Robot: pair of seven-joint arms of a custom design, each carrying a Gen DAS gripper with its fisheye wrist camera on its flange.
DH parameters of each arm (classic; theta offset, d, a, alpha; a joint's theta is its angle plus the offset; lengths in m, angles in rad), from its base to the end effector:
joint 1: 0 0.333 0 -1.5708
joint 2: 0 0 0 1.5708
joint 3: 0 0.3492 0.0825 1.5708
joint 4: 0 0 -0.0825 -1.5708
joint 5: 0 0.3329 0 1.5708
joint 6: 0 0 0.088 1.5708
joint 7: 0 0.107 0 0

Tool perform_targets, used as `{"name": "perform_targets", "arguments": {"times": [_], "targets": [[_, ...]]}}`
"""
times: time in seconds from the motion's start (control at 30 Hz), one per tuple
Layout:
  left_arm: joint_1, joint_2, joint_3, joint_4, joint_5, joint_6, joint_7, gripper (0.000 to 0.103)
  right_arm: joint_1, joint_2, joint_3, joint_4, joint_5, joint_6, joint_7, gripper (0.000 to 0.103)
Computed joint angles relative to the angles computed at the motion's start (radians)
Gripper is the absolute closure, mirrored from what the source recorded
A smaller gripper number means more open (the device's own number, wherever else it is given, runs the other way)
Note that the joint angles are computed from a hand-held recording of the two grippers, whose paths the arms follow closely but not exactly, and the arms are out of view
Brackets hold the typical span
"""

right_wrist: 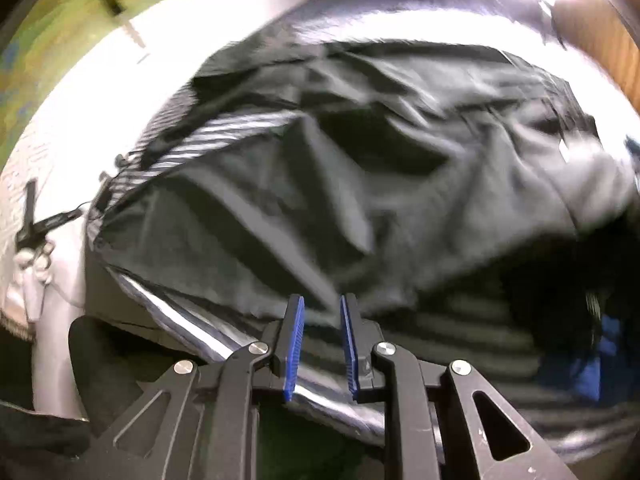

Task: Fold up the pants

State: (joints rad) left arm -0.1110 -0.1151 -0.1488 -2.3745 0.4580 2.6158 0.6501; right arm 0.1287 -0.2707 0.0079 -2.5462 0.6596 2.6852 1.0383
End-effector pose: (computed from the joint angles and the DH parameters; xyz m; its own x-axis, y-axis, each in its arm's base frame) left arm 0.4510 -0.1321 0.4694 0.2963 -0.9551 0.0012 -0.8535 -0.2653 -0.4485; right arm 0.4110 0.0370 0.4706 0.1917 -0.9434 -0.2708 -0.8882 -0.0494 -0.4567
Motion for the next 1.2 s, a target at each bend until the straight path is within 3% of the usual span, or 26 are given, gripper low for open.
{"name": "perform_targets", "arguments": {"times": [0.17,0.23,0.27,0.33,0.4,0.43,0.5,0.67,0.87,1.17,1.2], "targets": [[0.0,0.184,-0.002,0.108,-0.051,0.048,0.049,0.065,0.064,0.17,0.046,0.14,-0.02,0.061,-0.022,0.086],[-0.002,0.257,0.006,0.173,0.022,-0.01,-0.008,0.065,0.084,0.281,0.048,0.244,-0.028,0.031,-0.04,0.086],[0.006,0.283,0.002,0.199,0.003,-0.029,-0.001,0.065,0.092,0.332,0.048,0.284,-0.083,0.038,0.008,0.086],[0.04,0.274,-0.01,0.186,-0.066,0.047,0.028,0.065,0.104,0.411,0.039,0.356,-0.142,0.025,0.084,0.086],[0.053,0.25,-0.01,0.176,-0.077,0.102,0.041,0.062,0.074,0.429,0.057,0.396,-0.015,-0.042,-0.002,0.086],[0.055,0.244,-0.006,0.184,-0.067,0.107,0.042,0.05,0.067,0.424,0.058,0.402,0.022,-0.057,-0.035,0.086],[0.056,0.25,0.015,0.231,-0.017,0.102,0.014,0.04,0.068,0.404,0.047,0.398,0.027,-0.052,-0.061,0.085],[0.102,0.342,0.043,0.36,-0.031,0.153,-0.048,0.037,0.057,0.348,0.017,0.406,-0.008,-0.055,-0.076,0.072],[0.143,0.545,0.007,0.603,-0.098,0.033,0.08,0.032,0.04,0.338,-0.01,0.47,-0.152,0.023,-0.037,0.056],[0.12,0.708,0.001,0.782,-0.092,-0.044,0.155,0.032,0.041,0.533,-0.04,0.739,-0.356,-0.097,0.019,0.056],[0.098,0.716,0.013,0.796,-0.059,-0.059,0.17,0.037,0.055,0.576,-0.054,0.784,-0.4,-0.097,0.042,0.053]]}}
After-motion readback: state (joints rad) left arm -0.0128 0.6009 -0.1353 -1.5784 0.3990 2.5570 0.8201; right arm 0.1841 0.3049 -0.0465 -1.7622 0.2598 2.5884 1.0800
